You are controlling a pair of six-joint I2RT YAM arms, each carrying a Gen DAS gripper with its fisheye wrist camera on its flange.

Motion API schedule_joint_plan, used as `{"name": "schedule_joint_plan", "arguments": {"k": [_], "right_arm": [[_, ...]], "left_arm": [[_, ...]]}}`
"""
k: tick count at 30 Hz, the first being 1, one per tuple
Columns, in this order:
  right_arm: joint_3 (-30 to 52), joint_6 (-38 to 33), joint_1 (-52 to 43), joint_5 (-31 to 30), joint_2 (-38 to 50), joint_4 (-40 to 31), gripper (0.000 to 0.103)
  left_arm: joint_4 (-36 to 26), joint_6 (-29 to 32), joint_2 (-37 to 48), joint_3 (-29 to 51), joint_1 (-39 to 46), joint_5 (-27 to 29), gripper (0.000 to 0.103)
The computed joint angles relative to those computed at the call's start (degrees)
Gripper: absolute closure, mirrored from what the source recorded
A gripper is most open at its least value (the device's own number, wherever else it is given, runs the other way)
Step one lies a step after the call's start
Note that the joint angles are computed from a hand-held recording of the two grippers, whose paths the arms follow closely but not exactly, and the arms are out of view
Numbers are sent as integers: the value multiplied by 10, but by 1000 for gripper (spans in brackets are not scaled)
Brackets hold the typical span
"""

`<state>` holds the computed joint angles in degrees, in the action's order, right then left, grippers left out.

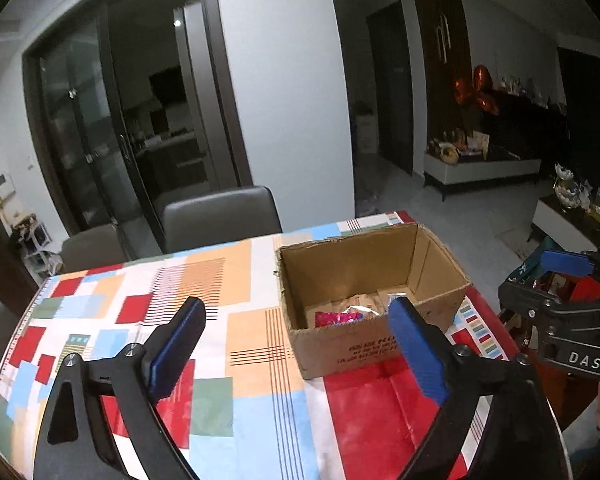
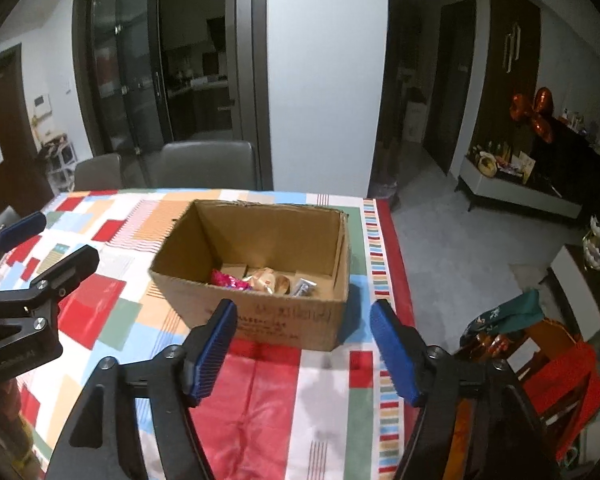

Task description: Organize snacks

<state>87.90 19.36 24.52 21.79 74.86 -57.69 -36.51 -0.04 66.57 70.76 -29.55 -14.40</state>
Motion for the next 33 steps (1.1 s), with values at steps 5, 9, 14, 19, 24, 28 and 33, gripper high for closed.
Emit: {"name": "schedule_joint_plan", "arguments": {"k": [5,9,14,19,24,28,33], "right_arm": [[-87,45,65,70,-82,25,24],[-143,95,131,128,-137,22,19],[-182,151,226,215,-181,-1,19],[-188,221,313,288,-193,-60,19],[-194,304,393,351,-192,-120,19],[-200,385,441,378,-185,-171,19],[-210,454,486,383,-190,-207,19]], "left_arm": [[14,-10,-85,-73,-31,-34,4],[15,-30,-155,-129,-64,-62,1],[-5,-56,-216,-175,-125,-113,0],[-36,-82,-273,-208,-177,-136,0],[-81,-128,-318,-231,-243,-196,0],[-114,-174,-345,-238,-292,-235,0],[-150,-224,-364,-247,-378,-302,0]]}}
